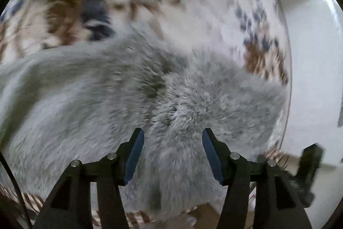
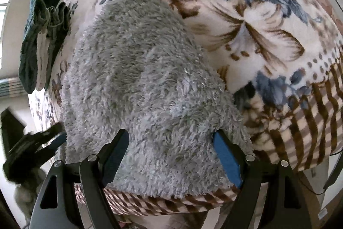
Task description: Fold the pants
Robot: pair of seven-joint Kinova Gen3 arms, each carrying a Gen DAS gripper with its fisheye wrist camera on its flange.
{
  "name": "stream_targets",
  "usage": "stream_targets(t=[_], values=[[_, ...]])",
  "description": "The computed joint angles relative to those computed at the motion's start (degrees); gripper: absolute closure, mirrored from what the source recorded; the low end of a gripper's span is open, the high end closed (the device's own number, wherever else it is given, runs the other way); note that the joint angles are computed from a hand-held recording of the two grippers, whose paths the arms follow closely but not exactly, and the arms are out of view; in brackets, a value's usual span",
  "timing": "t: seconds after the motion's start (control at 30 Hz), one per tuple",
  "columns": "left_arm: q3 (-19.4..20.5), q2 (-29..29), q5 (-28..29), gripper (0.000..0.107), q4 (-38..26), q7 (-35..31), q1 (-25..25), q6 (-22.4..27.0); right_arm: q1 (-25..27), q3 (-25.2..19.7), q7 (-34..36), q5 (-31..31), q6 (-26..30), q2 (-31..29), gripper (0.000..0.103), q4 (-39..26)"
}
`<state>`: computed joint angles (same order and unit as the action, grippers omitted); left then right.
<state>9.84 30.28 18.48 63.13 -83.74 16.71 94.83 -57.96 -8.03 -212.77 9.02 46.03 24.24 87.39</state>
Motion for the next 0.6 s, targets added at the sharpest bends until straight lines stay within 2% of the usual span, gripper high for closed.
stream_targets(t=[0.03,0.07,0.2,0.3,0.37,0.5,0.6], values=[[0.3,-0.3,0.0,0.087,1.1,-1.2,0.3,-1.0,0.3,-0.1,0.7,-0.1,0.5,0.2,0.020,-0.5],[0.0,-0.8,0.6,0.097,1.8,-1.7,0.5,-1.6,0.4,-0.2,1.1,-0.2,1.0,0.4,0.020,-0.9],[0.2,-8.1,1.7,0.098,7.9,-2.3,-0.9,-6.5,1.7,-0.5,2.6,-1.6,0.3,0.7,0.020,-0.1],[-0.3,-11.9,6.1,0.098,10.2,-0.1,-4.2,-6.0,2.5,-0.4,3.0,-2.6,-1.5,0.2,0.020,1.5],[-1.3,-14.7,6.9,0.098,11.1,0.9,-5.3,-5.3,2.8,-0.3,3.4,-2.7,-2.1,0.0,0.020,2.0],[-2.3,-15.2,4.6,0.098,14.7,3.4,-5.7,-5.7,4.6,-1.2,7.3,-4.2,-0.7,0.5,0.020,0.8],[-2.0,-12.2,1.3,0.094,17.4,4.2,-4.1,-7.7,5.5,-1.4,9.7,-5.6,0.3,1.1,0.020,-0.4]])
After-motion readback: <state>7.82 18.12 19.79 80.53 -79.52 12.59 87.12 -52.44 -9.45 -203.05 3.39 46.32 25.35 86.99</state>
